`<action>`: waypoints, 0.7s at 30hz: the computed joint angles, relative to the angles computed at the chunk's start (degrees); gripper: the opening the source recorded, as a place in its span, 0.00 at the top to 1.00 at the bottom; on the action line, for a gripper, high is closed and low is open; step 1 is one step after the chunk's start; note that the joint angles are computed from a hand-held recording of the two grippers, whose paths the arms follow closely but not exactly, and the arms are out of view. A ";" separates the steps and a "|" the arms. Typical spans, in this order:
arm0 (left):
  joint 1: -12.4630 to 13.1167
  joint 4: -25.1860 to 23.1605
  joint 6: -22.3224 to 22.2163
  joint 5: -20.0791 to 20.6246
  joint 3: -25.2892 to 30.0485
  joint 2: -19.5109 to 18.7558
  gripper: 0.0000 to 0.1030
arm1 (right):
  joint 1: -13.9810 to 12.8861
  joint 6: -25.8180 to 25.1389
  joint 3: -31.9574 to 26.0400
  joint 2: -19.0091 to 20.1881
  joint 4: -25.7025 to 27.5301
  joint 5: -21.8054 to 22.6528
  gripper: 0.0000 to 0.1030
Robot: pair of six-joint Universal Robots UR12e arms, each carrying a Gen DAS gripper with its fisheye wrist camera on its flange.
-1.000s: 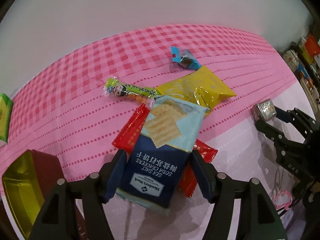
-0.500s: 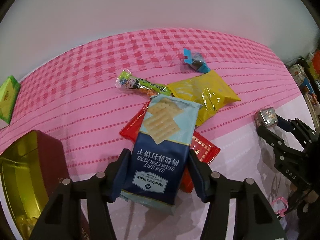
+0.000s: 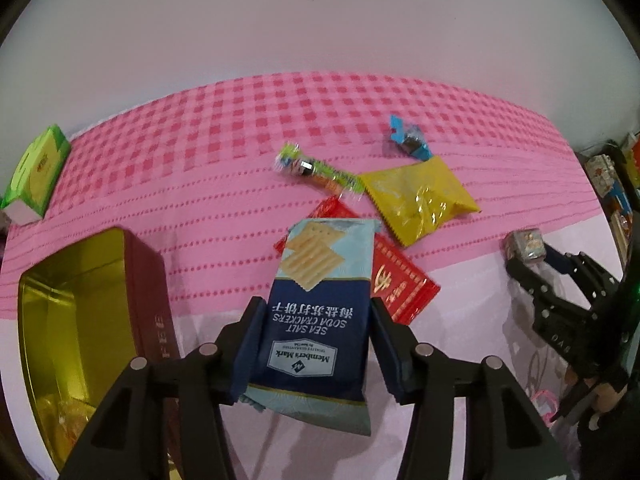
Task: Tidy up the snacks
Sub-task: 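Lift the soda-cracker pack and carry it over the tin with the left gripper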
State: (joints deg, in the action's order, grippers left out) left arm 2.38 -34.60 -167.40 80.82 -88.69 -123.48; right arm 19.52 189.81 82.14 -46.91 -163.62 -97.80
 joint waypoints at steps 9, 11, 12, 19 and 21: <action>-0.24 -2.77 -0.71 0.46 -1.16 -0.21 0.50 | 0.01 0.02 -0.04 0.01 0.04 0.01 0.55; -0.49 -2.52 -0.80 0.82 -1.10 -0.43 0.50 | 0.01 0.03 -0.05 0.02 0.04 0.01 0.55; -0.58 -2.28 -0.78 0.95 -1.05 -0.45 0.50 | 0.01 0.04 -0.05 0.02 0.03 0.01 0.55; -0.81 -3.70 -1.17 1.96 -0.05 -1.03 0.49 | 0.02 0.04 -0.07 0.04 0.04 0.00 0.55; -1.25 -3.15 -1.08 2.74 0.66 -1.84 0.49 | 0.02 0.04 -0.07 0.04 0.04 0.00 0.55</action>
